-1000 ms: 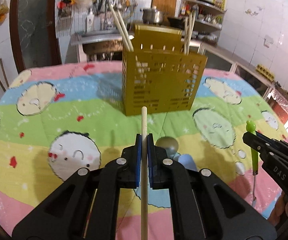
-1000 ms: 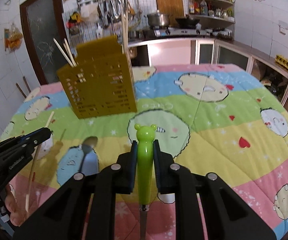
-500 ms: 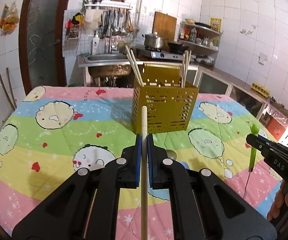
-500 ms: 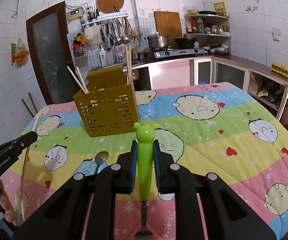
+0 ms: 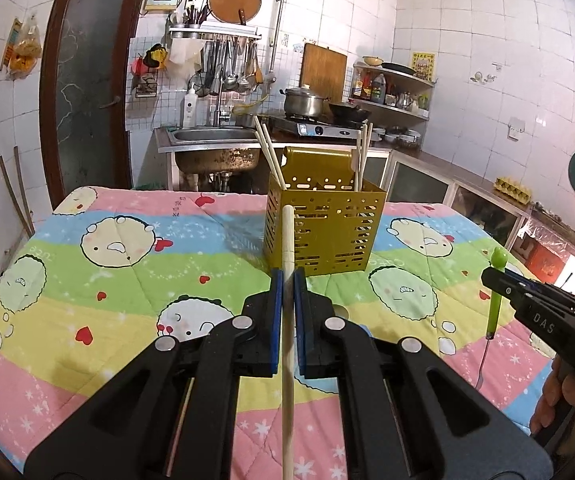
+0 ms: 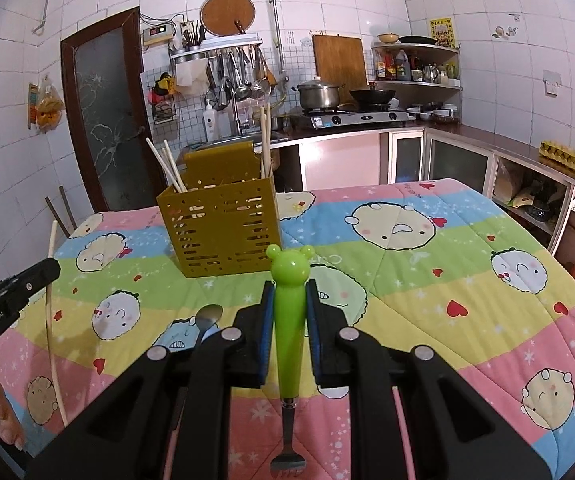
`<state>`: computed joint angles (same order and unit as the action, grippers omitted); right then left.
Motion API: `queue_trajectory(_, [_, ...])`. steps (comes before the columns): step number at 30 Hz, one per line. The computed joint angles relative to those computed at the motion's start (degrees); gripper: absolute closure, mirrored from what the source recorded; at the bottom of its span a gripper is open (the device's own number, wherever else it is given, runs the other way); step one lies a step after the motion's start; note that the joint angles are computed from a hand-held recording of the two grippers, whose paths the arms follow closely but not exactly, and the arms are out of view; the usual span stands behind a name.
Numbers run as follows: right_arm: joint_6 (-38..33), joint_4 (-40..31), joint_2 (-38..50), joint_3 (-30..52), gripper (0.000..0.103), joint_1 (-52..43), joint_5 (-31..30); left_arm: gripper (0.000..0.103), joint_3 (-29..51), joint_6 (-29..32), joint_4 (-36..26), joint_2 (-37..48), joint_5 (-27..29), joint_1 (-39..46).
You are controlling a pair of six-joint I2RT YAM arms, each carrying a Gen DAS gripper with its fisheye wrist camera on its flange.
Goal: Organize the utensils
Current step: 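Lift the green fork with the right tool toward the holder while the left tool carries its chopstick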
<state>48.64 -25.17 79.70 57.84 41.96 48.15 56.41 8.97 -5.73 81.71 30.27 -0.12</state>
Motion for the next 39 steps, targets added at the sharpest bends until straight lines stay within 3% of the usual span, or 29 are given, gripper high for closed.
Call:
queue_trajectory(20, [-4.76, 4.03, 0.24, 0.92, 0.087, 0.20, 1.26, 0.098, 1.84, -1.92, 2.90, 2.86, 0.86, -1.12])
queue_trajectory(39, [-13.01, 9.20, 0.79, 4.13, 0.087, -2.46, -0.41, 0.099, 11.52, -3.41, 1.30, 7.33, -0.34, -4.21])
